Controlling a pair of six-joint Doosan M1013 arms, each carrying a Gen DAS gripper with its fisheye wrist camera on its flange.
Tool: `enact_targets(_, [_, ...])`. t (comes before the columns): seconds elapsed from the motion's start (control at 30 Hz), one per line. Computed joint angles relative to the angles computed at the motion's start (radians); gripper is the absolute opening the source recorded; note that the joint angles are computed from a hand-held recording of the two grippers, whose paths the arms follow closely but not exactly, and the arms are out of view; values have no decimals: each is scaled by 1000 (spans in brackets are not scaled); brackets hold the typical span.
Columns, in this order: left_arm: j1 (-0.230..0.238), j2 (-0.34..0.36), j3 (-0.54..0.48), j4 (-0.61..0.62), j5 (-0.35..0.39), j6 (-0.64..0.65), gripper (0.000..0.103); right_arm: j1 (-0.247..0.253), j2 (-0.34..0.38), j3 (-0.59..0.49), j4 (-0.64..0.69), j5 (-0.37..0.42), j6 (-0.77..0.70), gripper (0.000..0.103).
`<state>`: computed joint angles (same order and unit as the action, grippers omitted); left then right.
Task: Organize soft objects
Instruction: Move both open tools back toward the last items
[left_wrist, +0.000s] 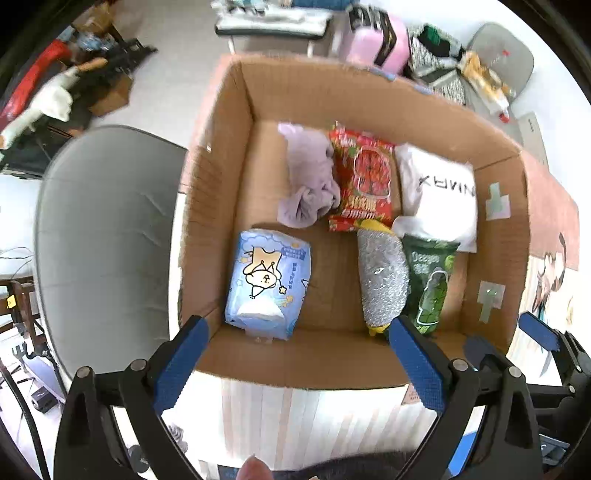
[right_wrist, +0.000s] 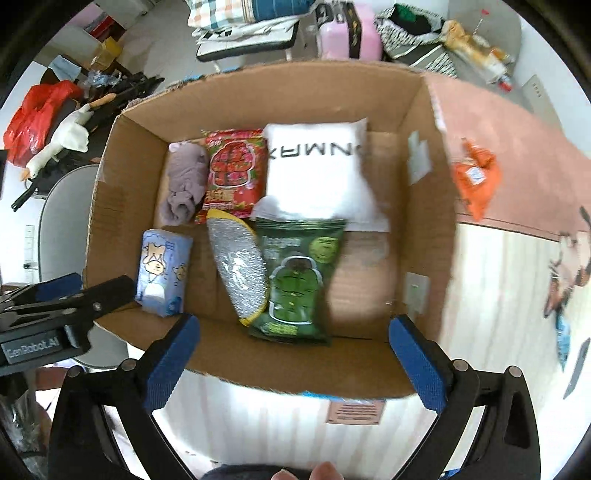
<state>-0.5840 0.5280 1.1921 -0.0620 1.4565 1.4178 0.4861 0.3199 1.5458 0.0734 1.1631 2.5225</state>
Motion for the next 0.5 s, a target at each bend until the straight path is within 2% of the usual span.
enact_targets(0.2, [-23,-82,72,29,-101,-31,100,41,-64,4,-122,43,66,103])
enact_targets(0.5, [-58,-155,120,81,-162,-54,100,77,-154,35,-177,16,111,103])
